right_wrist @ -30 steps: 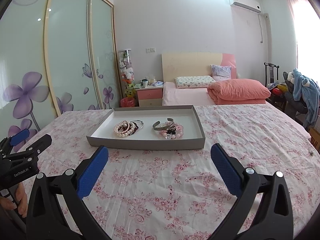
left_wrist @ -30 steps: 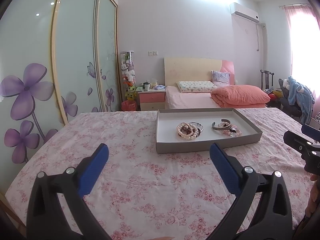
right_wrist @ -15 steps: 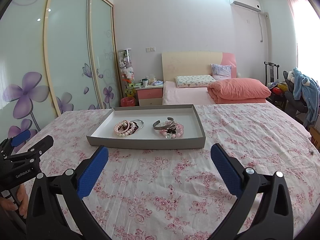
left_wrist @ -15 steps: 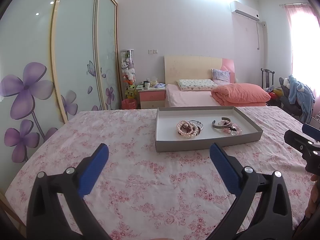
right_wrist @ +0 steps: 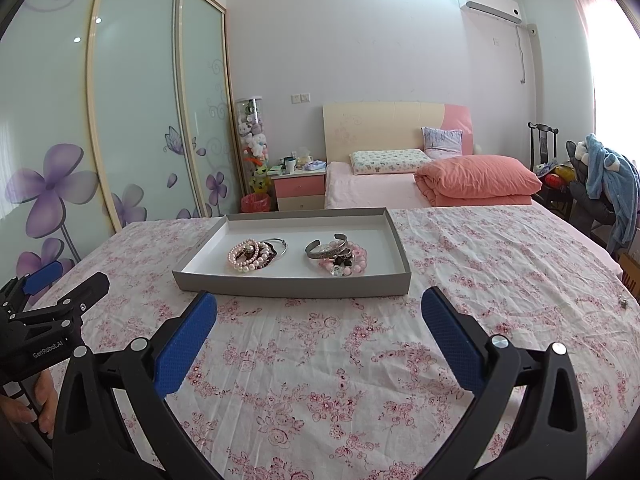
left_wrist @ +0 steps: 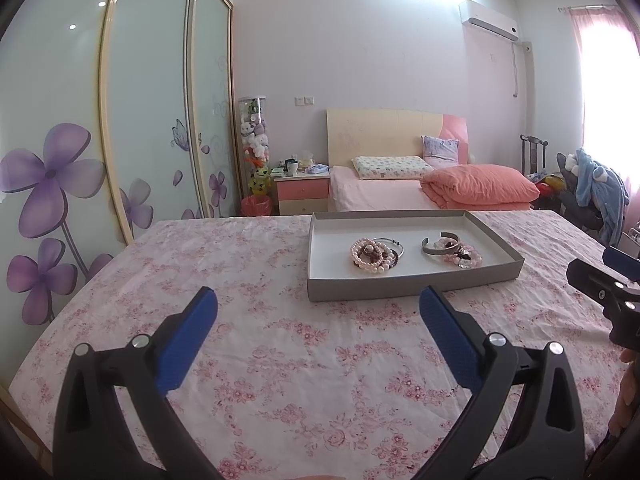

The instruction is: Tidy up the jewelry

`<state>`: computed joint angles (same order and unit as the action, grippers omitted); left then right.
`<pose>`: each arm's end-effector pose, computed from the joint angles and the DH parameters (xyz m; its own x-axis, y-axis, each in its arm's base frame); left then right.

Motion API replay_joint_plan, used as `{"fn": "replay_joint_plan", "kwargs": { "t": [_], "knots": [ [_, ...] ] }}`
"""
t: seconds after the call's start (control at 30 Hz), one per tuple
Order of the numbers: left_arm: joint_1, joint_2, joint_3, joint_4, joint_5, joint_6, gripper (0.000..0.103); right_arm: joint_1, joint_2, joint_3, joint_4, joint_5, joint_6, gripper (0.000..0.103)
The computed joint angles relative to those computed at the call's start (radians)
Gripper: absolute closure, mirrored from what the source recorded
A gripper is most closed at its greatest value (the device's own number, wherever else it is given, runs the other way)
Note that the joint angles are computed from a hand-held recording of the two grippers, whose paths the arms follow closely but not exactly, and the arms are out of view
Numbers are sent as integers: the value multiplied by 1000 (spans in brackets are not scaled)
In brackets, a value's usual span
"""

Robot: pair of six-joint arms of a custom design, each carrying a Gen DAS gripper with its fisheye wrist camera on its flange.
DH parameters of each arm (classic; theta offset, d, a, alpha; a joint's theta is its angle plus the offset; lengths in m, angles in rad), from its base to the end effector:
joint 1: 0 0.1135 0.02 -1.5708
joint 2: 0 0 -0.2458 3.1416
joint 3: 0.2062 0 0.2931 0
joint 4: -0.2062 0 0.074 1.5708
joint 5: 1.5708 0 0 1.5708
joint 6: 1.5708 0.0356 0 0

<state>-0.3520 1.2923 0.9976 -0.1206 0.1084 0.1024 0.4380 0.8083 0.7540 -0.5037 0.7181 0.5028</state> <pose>0.3220 -0.1224 0.2798 -0.3322 0.2303 -0.9147 0.4721 0.8801 0.0501 0.2141 0.0744 0.2822 -0.3305 0.2459 -0.9112 0.3941 0.9132 0.1035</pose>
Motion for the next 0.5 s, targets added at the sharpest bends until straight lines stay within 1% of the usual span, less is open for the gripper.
{"fn": "replay_joint_plan", "kwargs": {
  "t": [0.5],
  "knots": [
    [-10, 0, 0, -4, -1, 1, 4, 0, 0, -7, 5, -1, 2, 2]
  ]
}}
